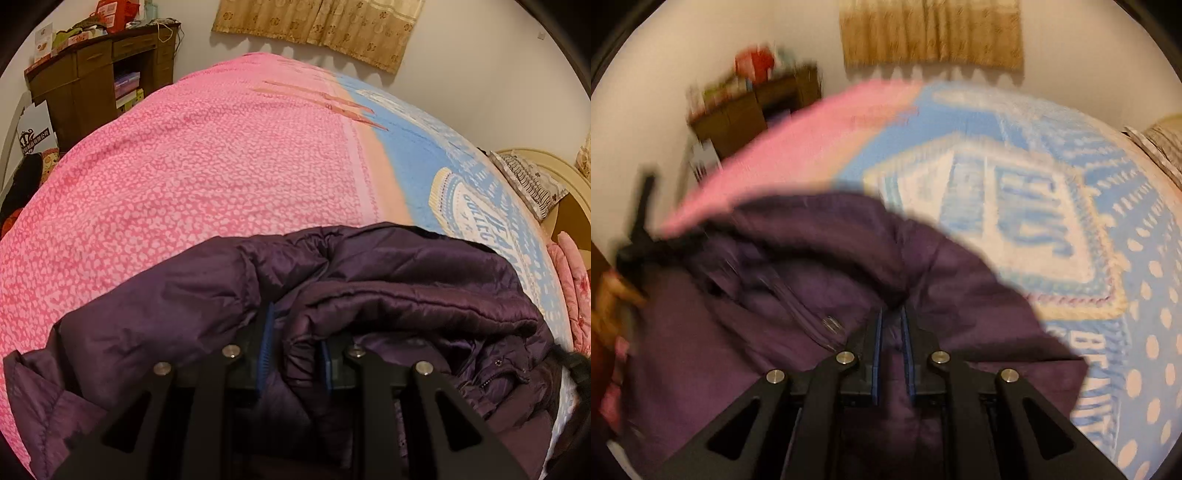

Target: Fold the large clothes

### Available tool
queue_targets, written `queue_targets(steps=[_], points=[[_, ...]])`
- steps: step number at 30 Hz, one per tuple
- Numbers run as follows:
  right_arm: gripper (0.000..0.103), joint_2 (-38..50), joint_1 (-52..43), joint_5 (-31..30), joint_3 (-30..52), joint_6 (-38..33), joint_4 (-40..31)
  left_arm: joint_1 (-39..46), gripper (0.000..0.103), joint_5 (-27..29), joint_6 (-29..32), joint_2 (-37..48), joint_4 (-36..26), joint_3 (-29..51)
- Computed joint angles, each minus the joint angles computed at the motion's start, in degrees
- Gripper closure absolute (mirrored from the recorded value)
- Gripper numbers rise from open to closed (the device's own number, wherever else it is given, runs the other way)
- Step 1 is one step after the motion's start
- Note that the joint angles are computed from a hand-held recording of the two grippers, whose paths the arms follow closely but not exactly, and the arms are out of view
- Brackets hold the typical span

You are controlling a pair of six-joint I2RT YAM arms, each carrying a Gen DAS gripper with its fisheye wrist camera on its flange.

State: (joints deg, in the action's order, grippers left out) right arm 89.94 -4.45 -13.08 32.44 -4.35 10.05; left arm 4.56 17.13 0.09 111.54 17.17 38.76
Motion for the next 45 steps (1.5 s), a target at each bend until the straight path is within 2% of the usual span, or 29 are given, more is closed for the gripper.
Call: queue_targets(steps=[2, 4, 6, 9, 10, 11, 12, 13, 16, 17, 19, 21, 23, 25, 27, 28, 29, 30, 31, 35, 36, 39, 41, 42, 44, 45], points=[[0.093, -5.37, 0.39, -2.64, 0.54, 2.59, -1.26, -1.08, 0.076, -1.61, 0.07, -0.01, 0.45, -0.16], [0.093, -6.63, 3.64, -1.78, 3.85, 6.47, -1.43, -2.20, 0.076, -3.29, 0.10, -0.13, 0.65, -0.21], [0.093, -1.40, 8.05, 2.67, 9.62, 9.13, -2.50, -2.14, 0.076, -3.75, 0.50, -0.36, 0.69, -0.44], [0.093, 13.66, 11.84, 7.41, 17.99, 11.59, -2.01, -1.28, 0.070, -3.20, 0.30, -2.34, -1.01, -1.23], [0.093, 20.86, 12.30, 8.69, 21.61, 12.51, -4.23, 0.16, 0.067, -1.49, 0.12, -4.19, -2.93, -1.88], [0.093, 26.25, 11.70, 7.30, 22.65, 16.61, -3.66, 2.19, 0.058, 1.12, 0.02, -7.06, -4.89, -3.21], [0.093, 28.76, 9.32, 1.47, 20.81, 15.79, 3.15, 4.19, 0.053, 3.10, 0.59, -10.64, -6.61, -4.89], [0.093, 28.40, 5.88, -5.30, 19.49, 17.89, 5.89, 5.07, 0.052, 2.80, 1.06, -13.69, -7.41, -6.24], [0.093, 33.76, -0.95, -20.58, 19.77, 21.93, 11.23, 5.32, 0.052, -0.71, 0.51, -25.26, -6.08, -10.50], [0.095, 35.33, -2.47, -24.10, 19.69, 23.79, 13.51, 4.26, 0.052, -1.22, -0.78, -28.71, -5.65, -10.92], [0.096, 36.69, -3.06, -25.36, 19.49, 24.97, 15.61, 0.23, 0.050, -2.86, -2.31, -31.37, -5.28, -9.82], [0.096, 35.82, -1.65, -22.79, 19.21, 24.59, 15.14, -6.78, 0.037, -8.73, -3.71, -28.53, -4.96, -6.35], [0.096, 35.39, -0.61, -20.61, 18.72, 23.84, 15.19, -11.71, 0.036, -13.89, -5.60, -21.36, -4.15, -2.38], [0.096, 34.54, 0.02, -19.98, 18.84, 24.29, 14.42, -13.27, 0.036, -15.84, -6.95, -12.55, -4.35, 1.50], [0.096, 34.14, 0.06, -20.47, 18.31, 24.77, 14.85, -13.48, 0.034, -20.21, -8.73, -2.88, -3.77, 4.16], [0.096, 34.62, -0.17, -21.18, 18.90, 25.03, 14.83, -11.09, 0.030, -17.24, -9.71, 2.70, -2.38, 5.33], [0.096, 34.86, -0.37, -21.66, 19.26, 25.13, 14.79, -8.46, 0.029, -11.73, -11.96, 5.39, 0.26, 5.30], [0.096, 34.77, -0.42, -21.63, 19.40, 24.97, 14.45, -6.60, 0.029, -8.75, -13.15, 5.20, 4.54, 3.58], [0.096, 34.52, -0.38, -21.50, 19.32, 24.88, 14.17, -6.56, 0.029, -9.77, -14.22, 4.13, 3.68, 3.52], [0.096, 34.38, -0.77, -21.87, 19.32, 25.02, 14.22, -11.93, 0.026, -20.75, -13.92, 5.71, 3.85, 4.58], [0.096, 33.66, -0.82, -21.32, 18.62, 24.91, 14.25, -12.29, 0.025, -21.72, -13.72, 6.25, 3.39, 5.26], [0.092, 25.87, 1.63, -11.96, 14.85, 22.03, 10.87, -11.01, 0.024, -19.87, -13.08, 6.50, 3.81, 5.32], [0.092, 18.73, 3.93, -5.37, 10.63, 17.10, 9.94, -9.62, 0.024, -17.27, -12.73, 6.72, 4.53, 5.05], [0.092, 16.08, 5.19, -1.74, 9.46, 14.11, 7.92, -10.39, 0.024, -17.74, -13.31, 6.60, 4.19, 5.20], [0.092, 17.51, 5.88, 1.25, 10.55, 11.71, 4.10, -11.13, 0.023, -18.92, -12.99, 6.58, 3.27, 5.73], [0.092, 21.48, 5.62, 1.01, 12.47, 11.21, 2.59, -11.51, 0.023, -19.61, -12.89, 6.56, 3.02, 5.83]])
